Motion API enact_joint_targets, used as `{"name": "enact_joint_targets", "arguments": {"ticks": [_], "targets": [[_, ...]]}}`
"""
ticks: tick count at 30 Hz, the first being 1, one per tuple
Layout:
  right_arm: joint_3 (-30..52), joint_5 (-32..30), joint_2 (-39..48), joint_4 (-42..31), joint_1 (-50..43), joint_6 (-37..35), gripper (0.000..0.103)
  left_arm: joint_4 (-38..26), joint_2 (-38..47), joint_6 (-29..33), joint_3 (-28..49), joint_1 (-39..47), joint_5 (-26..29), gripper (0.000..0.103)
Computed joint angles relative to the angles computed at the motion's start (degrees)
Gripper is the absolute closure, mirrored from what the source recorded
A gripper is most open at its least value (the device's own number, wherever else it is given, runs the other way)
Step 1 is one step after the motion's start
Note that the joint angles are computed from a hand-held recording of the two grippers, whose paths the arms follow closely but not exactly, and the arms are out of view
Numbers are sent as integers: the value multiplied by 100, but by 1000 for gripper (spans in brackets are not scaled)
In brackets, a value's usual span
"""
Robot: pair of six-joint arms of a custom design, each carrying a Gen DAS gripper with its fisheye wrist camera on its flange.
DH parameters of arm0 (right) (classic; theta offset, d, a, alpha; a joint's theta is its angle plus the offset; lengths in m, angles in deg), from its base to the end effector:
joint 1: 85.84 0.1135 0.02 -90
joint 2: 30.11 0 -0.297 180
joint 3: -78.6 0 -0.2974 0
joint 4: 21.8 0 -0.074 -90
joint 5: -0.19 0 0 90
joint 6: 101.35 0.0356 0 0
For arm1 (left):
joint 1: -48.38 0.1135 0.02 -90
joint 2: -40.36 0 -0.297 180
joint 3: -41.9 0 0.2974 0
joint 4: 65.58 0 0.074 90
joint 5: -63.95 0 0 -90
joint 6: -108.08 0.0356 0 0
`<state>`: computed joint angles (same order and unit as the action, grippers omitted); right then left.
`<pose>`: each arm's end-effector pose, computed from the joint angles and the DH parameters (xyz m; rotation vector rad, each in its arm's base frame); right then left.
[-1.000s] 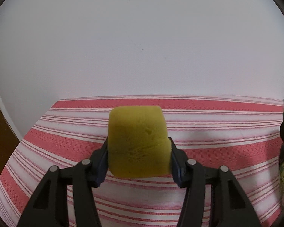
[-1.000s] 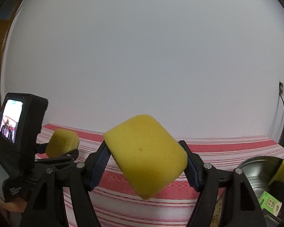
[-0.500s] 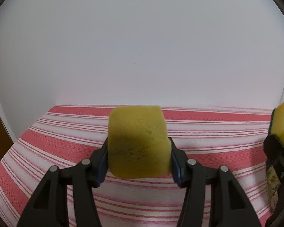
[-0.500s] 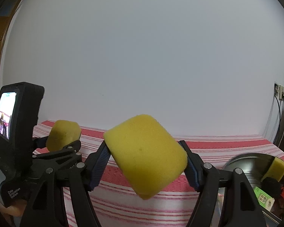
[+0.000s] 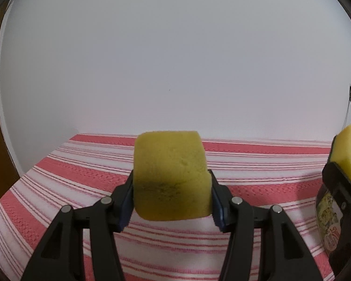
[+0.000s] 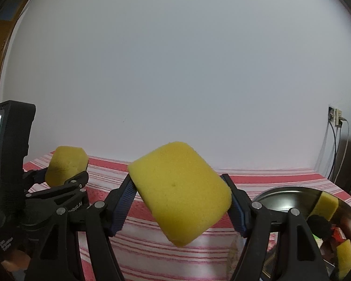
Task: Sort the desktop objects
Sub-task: 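Carry both yellow sponges in the two tools over the tin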
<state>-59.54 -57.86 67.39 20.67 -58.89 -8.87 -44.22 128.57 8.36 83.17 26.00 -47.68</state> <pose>0.3010 0.1319 0.1387 0.0171 1.7671 -0.1300 0.2920 -0.1060 0.1468 -0.0184 1.9838 0.0185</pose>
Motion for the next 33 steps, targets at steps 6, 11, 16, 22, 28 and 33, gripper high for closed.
{"name": "enact_joint_targets", "arguments": {"ticks": [6,11,16,22,28,33], "targets": [[69,176,240,370,39,-59,29,138,-457,-194,-446,-524,-434,48],[364,328,547,340,161,109,29,-39,-581,-352,-509,-856,-671,48],[-431,169,-100,605,-61,145,29,-234,-732,-589,-584,-860,-607,48],[-449,361,-82,716,-18,321,29,-333,-739,-783,-629,-906,-462,48],[-913,244,-535,691,-230,561,29,-464,-743,-1069,-622,-1346,-424,48],[-1527,530,-1638,214,-115,546,29,-558,-699,-1155,-533,-1614,-492,48]]}}
